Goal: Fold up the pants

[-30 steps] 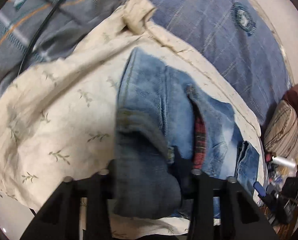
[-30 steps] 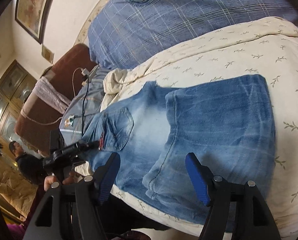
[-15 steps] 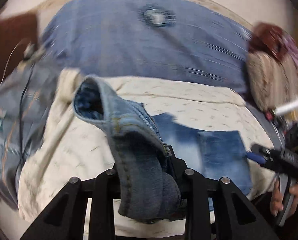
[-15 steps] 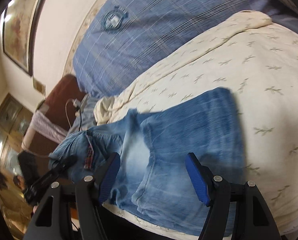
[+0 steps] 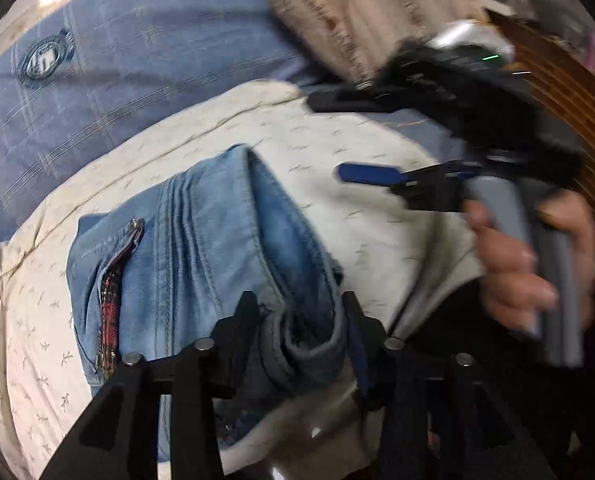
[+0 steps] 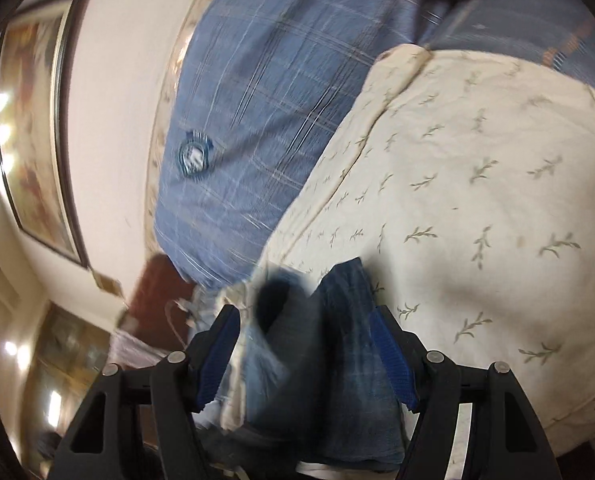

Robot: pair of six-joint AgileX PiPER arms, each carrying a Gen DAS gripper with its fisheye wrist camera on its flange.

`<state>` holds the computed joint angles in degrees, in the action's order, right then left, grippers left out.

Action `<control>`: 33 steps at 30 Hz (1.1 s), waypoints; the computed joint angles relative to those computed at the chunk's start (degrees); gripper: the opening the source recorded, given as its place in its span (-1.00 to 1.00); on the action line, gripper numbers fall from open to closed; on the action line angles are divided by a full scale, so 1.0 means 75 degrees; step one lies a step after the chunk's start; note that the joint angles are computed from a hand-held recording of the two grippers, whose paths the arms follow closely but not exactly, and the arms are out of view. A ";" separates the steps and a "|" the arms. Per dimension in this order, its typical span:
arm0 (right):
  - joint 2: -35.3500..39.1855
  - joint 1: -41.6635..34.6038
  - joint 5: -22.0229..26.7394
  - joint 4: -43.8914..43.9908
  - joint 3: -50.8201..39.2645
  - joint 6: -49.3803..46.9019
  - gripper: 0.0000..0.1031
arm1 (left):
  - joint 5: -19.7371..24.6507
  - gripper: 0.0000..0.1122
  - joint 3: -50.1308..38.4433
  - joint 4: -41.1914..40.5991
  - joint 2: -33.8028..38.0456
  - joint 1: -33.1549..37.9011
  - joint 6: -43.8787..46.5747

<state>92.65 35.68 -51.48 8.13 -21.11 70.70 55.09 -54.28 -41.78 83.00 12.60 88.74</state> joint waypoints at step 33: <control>0.1684 0.0251 0.5587 0.1623 -0.4583 -0.4466 0.40 | -0.0648 0.68 -0.1748 0.0991 0.2506 0.1450 -0.2485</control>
